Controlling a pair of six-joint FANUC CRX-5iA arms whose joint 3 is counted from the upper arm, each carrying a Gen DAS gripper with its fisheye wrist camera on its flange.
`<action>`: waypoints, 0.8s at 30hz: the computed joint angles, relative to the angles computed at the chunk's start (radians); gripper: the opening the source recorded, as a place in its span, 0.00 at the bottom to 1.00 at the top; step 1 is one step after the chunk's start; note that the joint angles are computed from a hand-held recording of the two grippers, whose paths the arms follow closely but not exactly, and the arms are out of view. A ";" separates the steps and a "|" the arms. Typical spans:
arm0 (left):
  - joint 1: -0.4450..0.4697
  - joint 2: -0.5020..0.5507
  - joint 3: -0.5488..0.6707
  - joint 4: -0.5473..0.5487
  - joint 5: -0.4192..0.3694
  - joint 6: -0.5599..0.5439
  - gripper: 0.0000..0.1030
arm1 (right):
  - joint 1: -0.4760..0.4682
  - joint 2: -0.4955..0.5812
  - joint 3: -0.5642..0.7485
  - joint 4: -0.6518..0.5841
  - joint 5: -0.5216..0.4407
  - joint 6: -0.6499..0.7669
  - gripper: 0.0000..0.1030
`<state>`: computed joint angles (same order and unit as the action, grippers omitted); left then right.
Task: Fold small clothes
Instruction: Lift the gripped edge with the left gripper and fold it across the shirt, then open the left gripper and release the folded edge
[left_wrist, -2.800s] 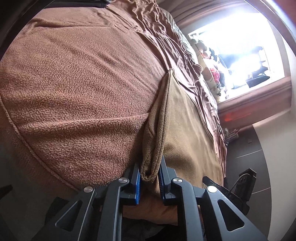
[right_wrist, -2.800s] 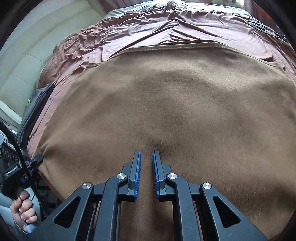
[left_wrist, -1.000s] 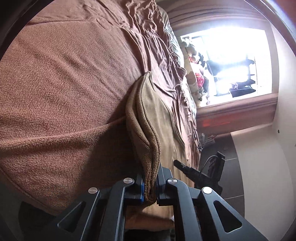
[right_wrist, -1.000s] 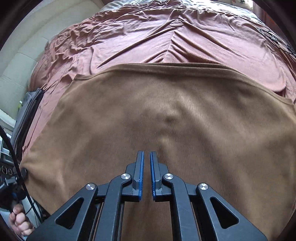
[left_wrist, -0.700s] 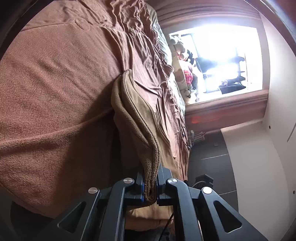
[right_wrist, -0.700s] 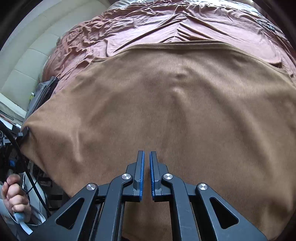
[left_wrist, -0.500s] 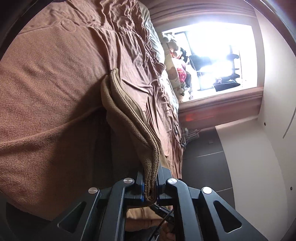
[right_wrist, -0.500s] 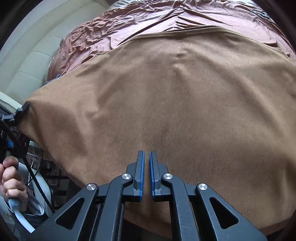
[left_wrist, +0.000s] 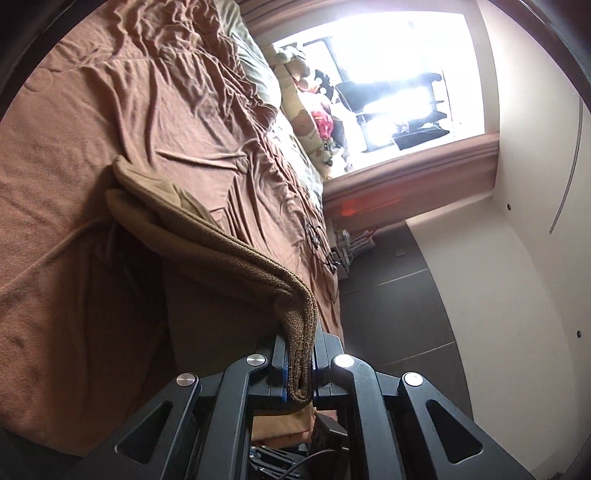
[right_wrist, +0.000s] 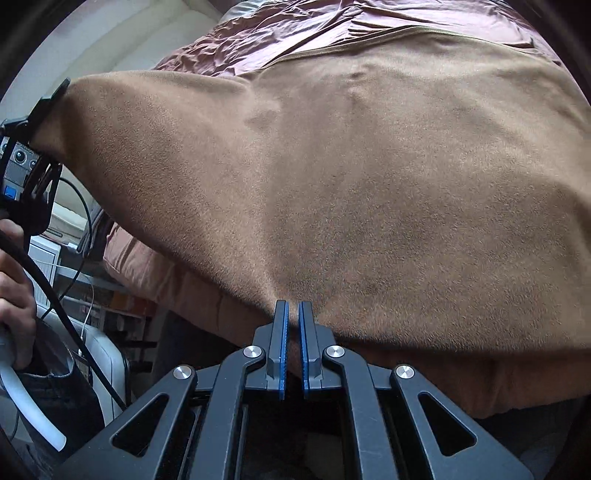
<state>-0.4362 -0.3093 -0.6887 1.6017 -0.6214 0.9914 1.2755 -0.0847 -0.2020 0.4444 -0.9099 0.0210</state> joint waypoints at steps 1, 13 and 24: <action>-0.010 0.013 0.017 -0.005 -0.001 -0.002 0.07 | 0.005 -0.002 -0.008 0.031 0.001 -0.025 0.02; -0.122 0.171 0.214 -0.108 -0.034 0.018 0.07 | 0.162 -0.222 -0.192 0.298 -0.229 -0.342 0.14; -0.202 0.307 0.368 -0.271 -0.055 0.117 0.07 | 0.411 -0.389 -0.328 0.427 -0.484 -0.578 0.51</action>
<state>-0.6387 -0.0024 -0.3204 1.3304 -0.6761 1.1084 1.6863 -0.4735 -0.5298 0.8711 -1.3941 -0.5568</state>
